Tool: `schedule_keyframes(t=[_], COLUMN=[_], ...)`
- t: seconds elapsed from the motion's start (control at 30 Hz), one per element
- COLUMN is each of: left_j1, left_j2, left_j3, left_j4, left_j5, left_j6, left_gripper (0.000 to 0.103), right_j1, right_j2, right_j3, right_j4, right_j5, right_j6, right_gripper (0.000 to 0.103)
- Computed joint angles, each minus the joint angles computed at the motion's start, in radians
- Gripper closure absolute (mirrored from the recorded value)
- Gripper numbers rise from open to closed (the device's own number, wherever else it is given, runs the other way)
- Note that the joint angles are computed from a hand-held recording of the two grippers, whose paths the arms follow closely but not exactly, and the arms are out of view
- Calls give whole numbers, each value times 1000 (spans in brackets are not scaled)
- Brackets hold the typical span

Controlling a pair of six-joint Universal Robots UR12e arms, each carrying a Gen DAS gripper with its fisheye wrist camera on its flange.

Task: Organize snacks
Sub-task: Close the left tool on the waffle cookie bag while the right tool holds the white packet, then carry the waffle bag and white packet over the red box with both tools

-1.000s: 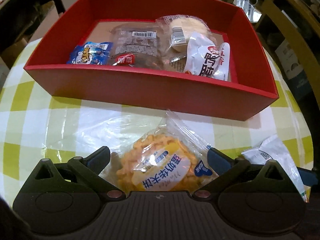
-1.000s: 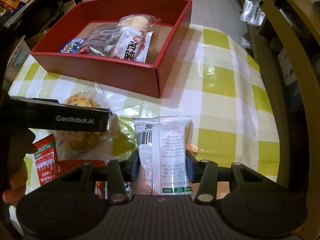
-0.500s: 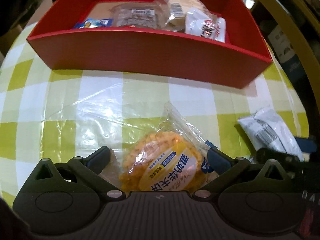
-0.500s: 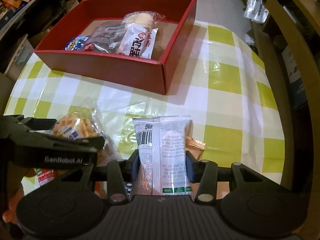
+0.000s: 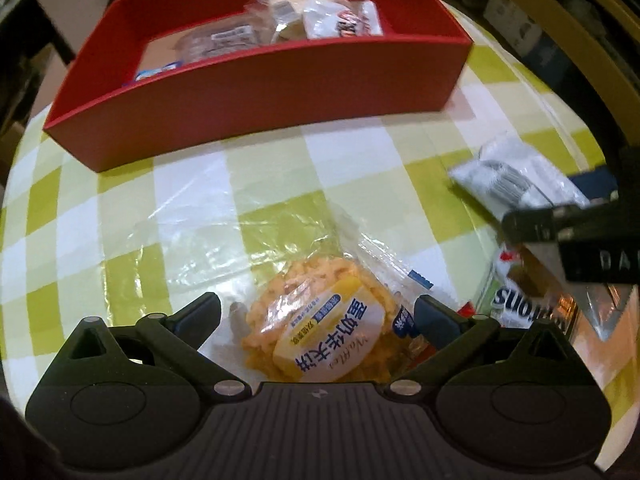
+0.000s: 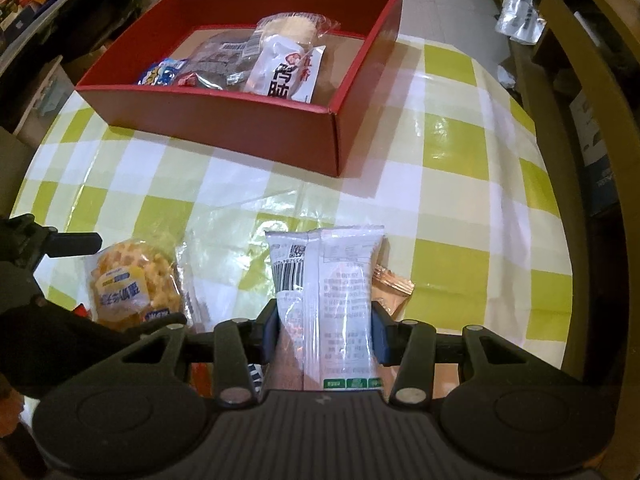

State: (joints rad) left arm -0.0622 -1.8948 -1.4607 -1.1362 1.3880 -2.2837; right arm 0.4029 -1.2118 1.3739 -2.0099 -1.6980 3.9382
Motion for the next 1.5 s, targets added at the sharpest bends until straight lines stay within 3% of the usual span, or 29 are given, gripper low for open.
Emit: schedule_keyframes(t=[0.07,0.17,0.33,0.37,0.4,0.47,0.57,0.8,0.93,1.0,1.1,1.2,1.37,1.47,1.5], left_j1=[6,15,17,17,22,22,25,50,65,64,63,55,36,44,46], left_j2=[2,-21,0,3,13,10,25,11,12,26,48,56,24,-14,-17], left_j3=[-7,30,1,-1,-8,7,-10,33,44,22,-29,-71,-56,23,30], left_j4=[-14,-101,-77,-76,-79,-94,-44,-50,-82,-54,27,97,66,-74,-78], left_j5=[-14,-35,-20,-15,-26,-35,-32,-61,-107,-112,-101,-55,11,-23,-26], left_j6=[-6,-1,5,3,16,19,1,-72,-21,51,170,241,207,108,86], left_gripper=[0,0,0,3,14,23,25,39,34,5,3,2,0,14,18], right_j1=[1,4,6,7,8,9,11,13,13,13,14,14,16,16,16], right_j2=[2,6,7,7,8,7,7,13,22,26,29,33,42,43,43], right_j3=[-2,-6,-8,-7,-9,-9,-11,-23,-35,-39,-44,-49,-59,-62,-62], right_j4=[3,12,11,8,11,10,1,-26,-19,-17,-12,-2,4,4,3], right_j5=[3,0,-9,-13,-16,-21,-27,-34,-29,-25,-20,-21,-9,-13,-17], right_j6=[-8,-20,-25,-29,-34,-37,-35,-40,-47,-50,-54,-55,-72,-77,-79], right_gripper=[50,50,50,50,51,51,51,51,51,51,51,51,51,51,51])
